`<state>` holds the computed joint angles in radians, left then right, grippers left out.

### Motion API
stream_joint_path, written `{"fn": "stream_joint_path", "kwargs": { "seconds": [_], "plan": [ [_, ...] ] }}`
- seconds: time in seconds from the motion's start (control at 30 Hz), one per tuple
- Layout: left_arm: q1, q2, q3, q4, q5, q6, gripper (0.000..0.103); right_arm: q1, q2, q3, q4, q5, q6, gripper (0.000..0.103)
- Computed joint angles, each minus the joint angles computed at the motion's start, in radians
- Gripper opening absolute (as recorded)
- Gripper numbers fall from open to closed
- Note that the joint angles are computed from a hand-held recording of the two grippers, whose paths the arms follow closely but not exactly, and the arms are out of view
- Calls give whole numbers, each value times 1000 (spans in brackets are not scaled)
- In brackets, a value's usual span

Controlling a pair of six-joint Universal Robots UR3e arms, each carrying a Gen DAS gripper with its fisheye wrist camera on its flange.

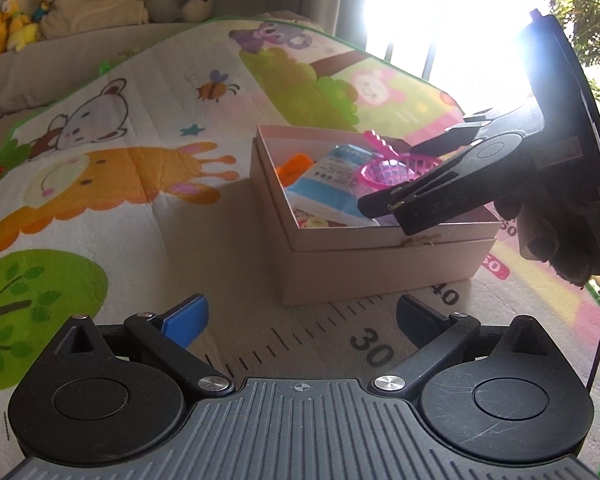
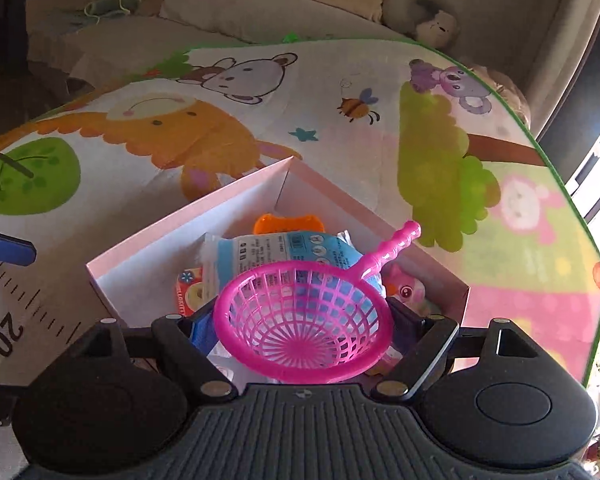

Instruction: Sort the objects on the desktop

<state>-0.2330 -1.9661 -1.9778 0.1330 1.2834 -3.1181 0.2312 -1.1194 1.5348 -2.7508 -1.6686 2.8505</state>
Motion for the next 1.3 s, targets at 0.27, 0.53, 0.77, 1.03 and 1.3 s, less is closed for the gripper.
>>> {"fn": "stream_joint_path", "kwargs": {
  "seconds": [0.27,0.53,0.77,1.03,1.3],
  "plan": [
    [19,-27,2,-1,-50,-17,103,-118,-106,31,21,122,201,98],
    [28,-9,-22,23,-69,-18,103,-70,176,-445,327,84,358,68],
    [44,6,-39,23,-93,-17,103,-106,135,-333,200,330,340,67],
    [48,7,-35,16,-92,-25,103,-66,-63,-72,83,84,312,75],
    [14,22,-30,-12,-55,-16,103,-48,-56,59,25,36,242,33]
  ]
}}
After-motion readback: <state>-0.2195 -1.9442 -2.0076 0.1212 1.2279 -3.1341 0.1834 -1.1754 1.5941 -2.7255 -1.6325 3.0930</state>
